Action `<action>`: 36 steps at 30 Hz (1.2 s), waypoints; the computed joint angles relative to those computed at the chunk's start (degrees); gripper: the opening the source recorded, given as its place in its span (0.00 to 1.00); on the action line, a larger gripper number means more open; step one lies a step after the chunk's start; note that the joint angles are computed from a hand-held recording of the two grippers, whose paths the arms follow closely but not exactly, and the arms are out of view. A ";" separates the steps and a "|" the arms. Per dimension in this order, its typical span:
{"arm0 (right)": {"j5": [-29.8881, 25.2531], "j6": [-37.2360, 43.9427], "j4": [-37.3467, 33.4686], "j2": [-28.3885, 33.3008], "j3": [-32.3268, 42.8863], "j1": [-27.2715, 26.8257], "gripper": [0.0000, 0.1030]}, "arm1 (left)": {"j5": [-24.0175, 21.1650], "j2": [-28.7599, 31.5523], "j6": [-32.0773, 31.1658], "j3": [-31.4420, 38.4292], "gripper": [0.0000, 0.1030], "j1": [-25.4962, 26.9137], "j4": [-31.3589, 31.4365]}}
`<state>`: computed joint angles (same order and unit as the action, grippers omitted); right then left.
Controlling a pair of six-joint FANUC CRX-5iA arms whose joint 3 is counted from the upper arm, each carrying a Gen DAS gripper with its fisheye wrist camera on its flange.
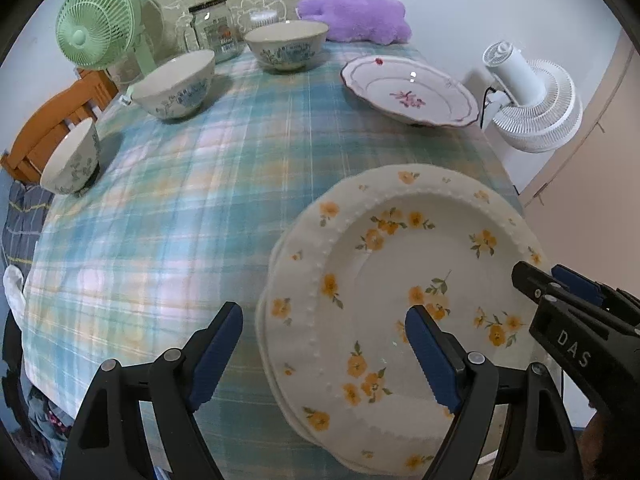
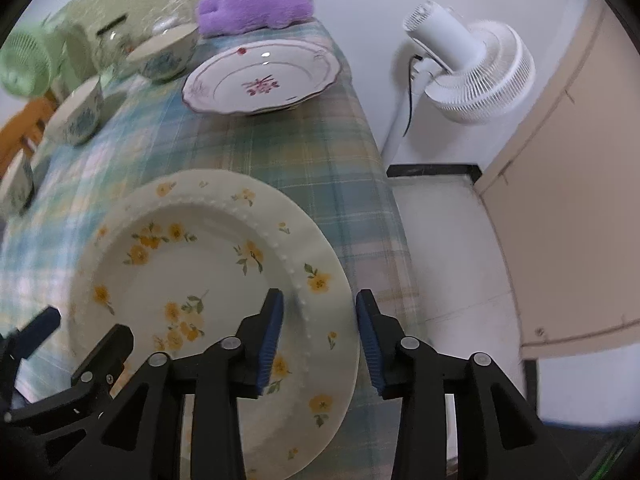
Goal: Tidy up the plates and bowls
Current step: 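Open both grippers and withdraw from the stacked plates, then move both grippers to the red-patterned white plate and grip its rim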
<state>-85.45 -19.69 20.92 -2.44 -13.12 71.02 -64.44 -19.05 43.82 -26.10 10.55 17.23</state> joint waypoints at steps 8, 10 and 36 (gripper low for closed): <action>-5.07 -2.95 3.94 3.51 6.39 2.47 0.65 | -3.52 0.14 -9.44 1.50 0.84 5.47 5.83; -6.95 -3.29 4.86 4.73 8.73 2.84 0.65 | -4.33 0.22 -11.28 2.16 0.85 6.33 6.99; -0.81 6.60 15.17 2.44 7.02 -9.32 0.77 | 5.95 12.17 4.88 14.94 0.86 -8.99 6.35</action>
